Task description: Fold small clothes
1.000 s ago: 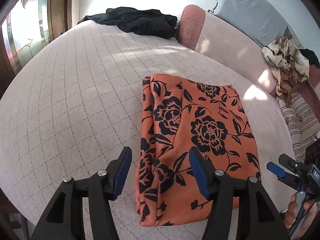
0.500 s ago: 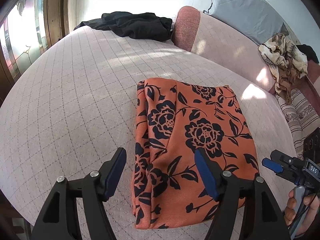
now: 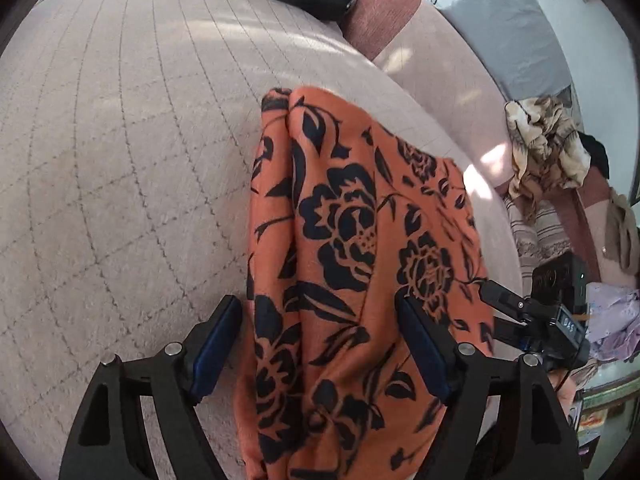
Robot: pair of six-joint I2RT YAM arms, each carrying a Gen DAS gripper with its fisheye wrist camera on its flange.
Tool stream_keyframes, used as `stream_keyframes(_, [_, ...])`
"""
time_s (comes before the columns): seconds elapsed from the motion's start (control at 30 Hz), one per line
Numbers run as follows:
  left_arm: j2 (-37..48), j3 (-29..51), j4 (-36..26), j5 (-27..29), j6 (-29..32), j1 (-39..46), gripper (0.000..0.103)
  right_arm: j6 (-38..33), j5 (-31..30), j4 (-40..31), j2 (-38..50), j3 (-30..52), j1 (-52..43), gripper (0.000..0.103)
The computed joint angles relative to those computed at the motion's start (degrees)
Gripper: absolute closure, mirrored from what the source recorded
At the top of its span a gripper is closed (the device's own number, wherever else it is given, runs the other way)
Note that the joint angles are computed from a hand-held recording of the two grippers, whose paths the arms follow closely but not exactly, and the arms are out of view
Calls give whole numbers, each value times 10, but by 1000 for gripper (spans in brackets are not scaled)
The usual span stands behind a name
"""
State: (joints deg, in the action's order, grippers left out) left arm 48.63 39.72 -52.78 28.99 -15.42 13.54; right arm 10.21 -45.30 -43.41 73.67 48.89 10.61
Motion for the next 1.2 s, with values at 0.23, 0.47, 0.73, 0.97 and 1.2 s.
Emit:
stream_keyframes(0.23, [-26, 47, -14, 13, -31, -59, 73, -58, 29, -36, -27, 42, 28, 69])
stream_keyframes(0.47, [-10, 89, 71, -99, -163, -276, 69, -309, -57, -251, 23, 177, -229, 68])
stream_keyframes(0.73, [7, 20, 60, -200, -145, -303, 44, -334, -6, -146, 111, 69, -367, 45])
stream_keyframes(0.97, [-165, 45, -95, -225, -41, -227, 40, -349, -89, -191, -18, 103, -377, 34])
stream_keyframes(1.2, [-141, 17, -100, -315, -102, -303, 32, -210, -3, -72, -19, 27, -253, 26])
